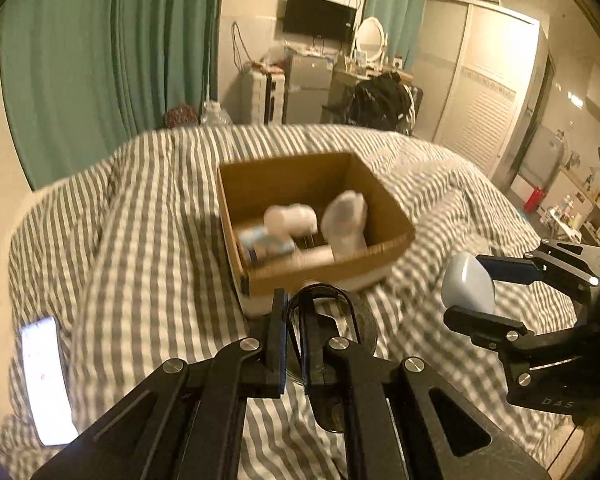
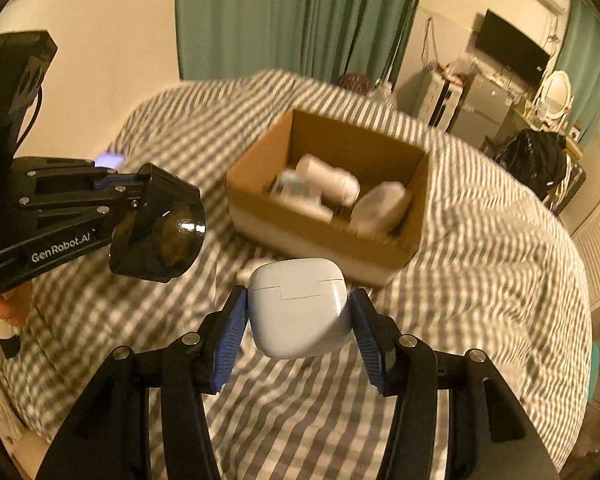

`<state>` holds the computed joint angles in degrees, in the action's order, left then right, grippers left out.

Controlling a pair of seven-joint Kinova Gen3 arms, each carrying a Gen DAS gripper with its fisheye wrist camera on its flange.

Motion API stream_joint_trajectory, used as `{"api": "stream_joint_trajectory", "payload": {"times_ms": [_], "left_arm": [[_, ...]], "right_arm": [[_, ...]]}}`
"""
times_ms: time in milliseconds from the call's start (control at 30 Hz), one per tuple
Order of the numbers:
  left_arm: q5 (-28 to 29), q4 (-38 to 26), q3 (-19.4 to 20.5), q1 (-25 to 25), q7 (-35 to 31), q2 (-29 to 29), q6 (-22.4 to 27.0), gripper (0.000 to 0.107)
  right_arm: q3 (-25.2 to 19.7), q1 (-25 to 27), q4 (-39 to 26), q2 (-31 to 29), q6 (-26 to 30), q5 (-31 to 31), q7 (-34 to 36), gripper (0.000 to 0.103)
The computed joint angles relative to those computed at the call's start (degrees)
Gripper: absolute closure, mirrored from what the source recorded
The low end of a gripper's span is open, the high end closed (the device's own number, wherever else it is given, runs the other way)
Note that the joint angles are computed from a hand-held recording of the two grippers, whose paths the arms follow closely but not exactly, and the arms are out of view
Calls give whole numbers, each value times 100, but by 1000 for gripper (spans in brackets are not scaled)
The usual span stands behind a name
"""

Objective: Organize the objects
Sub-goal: 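Grasp the earbud case with the right tool while the left tool grasps a black item, then lower earbud case and black item into the box and open both tools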

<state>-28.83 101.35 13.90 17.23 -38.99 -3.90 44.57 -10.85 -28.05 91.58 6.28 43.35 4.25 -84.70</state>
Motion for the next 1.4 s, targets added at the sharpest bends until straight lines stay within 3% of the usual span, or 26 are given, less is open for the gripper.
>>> {"api": "stream_joint_trajectory", "payload": {"times_ms": [333, 833, 1067, 1200, 1300, 1367, 1400], "left_arm": [[-22, -763, -362, -57, -480, 575, -218, 103], [747, -1947, -1165, -126, -1581, 2124, -451, 103], [1167, -2018, -1278, -193, -2067, 2420, -651, 103], [1284, -2115, -1375, -116, -2098, 2464, -487, 99], [1550, -2246, -1284, -231, -2249, 2438, -267, 79], [1497, -2228, -1303, -171, -2137, 2340, -207, 48], [1331, -2181, -1443, 11, -1944, 2240, -192, 44]], "right_arm": [[97, 62, -1012, 500, 4, -133, 100, 52], [355, 264, -3052, 2372, 428, -536, 283, 52], [342, 421, -3530, 2916, 562, -758, 430, 51], [385, 465, -3477, 2922, 517, -815, 425, 51], [371, 484, -3387, 2788, 454, -829, 439, 46], [378, 498, -3223, 2596, 274, -852, 382, 38], [379, 500, -3167, 2498, 223, -872, 325, 38]]}}
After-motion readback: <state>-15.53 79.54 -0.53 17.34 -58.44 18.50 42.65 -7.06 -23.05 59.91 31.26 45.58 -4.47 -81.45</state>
